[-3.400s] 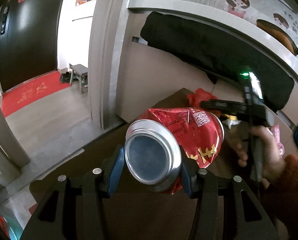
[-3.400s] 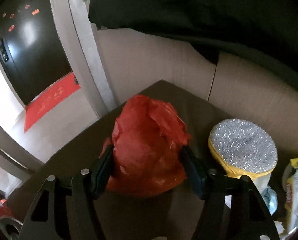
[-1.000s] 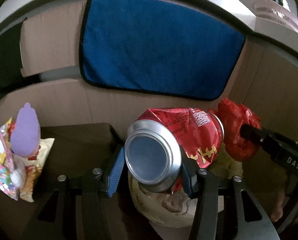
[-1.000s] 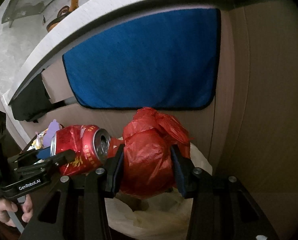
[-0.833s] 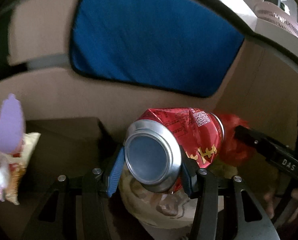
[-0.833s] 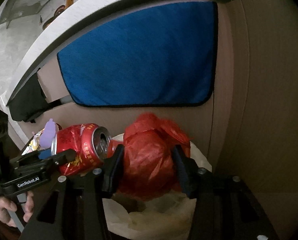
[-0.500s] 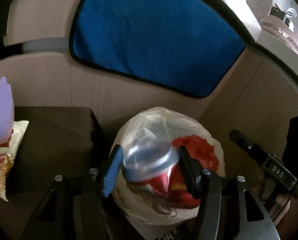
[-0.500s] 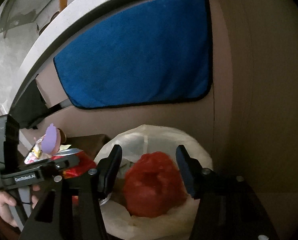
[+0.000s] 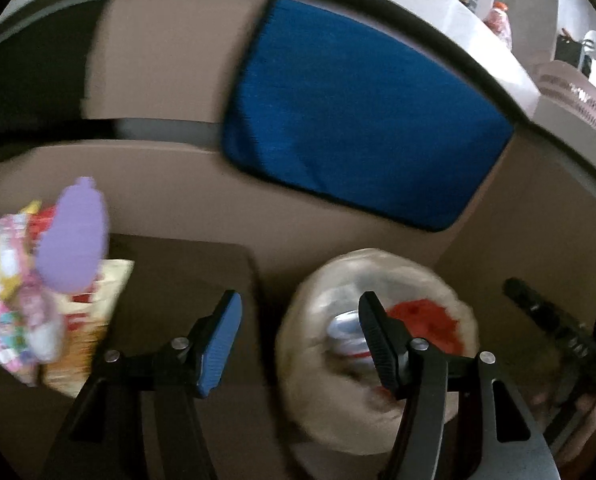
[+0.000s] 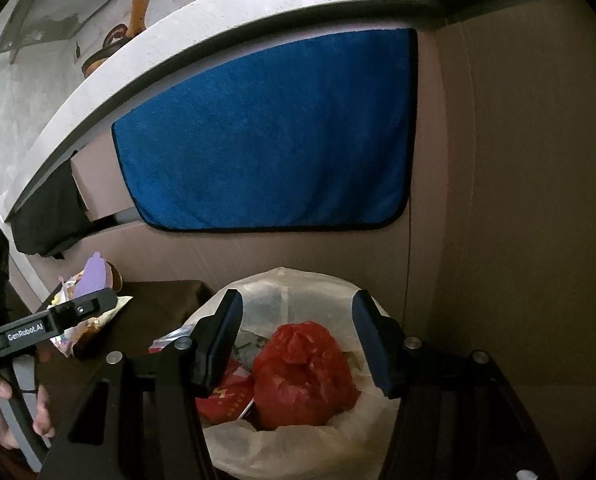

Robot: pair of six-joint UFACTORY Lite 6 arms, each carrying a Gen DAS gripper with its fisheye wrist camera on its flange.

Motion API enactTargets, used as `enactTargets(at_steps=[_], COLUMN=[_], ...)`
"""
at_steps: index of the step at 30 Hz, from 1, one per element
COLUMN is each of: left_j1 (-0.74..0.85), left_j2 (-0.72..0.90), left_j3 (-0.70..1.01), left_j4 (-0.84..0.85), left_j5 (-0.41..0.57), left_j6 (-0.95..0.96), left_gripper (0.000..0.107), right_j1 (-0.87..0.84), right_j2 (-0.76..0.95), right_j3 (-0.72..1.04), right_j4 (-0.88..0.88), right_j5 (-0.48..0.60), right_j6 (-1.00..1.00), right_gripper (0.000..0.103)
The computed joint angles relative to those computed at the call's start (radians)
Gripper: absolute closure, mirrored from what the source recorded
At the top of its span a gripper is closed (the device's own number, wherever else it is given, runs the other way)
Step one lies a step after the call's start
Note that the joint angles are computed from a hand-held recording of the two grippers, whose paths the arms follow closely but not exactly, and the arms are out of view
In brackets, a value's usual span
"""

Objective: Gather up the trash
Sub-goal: 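Grasp the pink tissue pack with the left tool while the right tool reaches the sponge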

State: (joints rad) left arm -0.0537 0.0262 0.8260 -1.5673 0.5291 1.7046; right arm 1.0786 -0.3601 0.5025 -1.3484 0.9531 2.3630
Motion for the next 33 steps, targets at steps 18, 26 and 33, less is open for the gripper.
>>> enactTargets(at_steps=[18, 26, 33], left_j1=[0.785, 0.852, 0.754], left_j2=[0.073, 0.301, 0.484], left_j3=[-0.017, 0.162, 0.377], left_j4=[0.124, 0.262, 0.322], left_j5=[0.246, 0.341, 0.358], left_j6=[0.269, 0.098, -0.246], left_gripper=[0.046, 0.046, 0.052], right_j1=[0.102, 0.073, 0.096], right_j2=[0.438, 0.716, 0.848], right_j3=[0.359, 0.637, 0.79], right_j4=[-0.085, -0.097, -0.028], right_j5=[-0.071, -0.216, -0.188], right_j6=[0.056, -0.008, -0.118], right_gripper=[0.048, 0.048, 0.048])
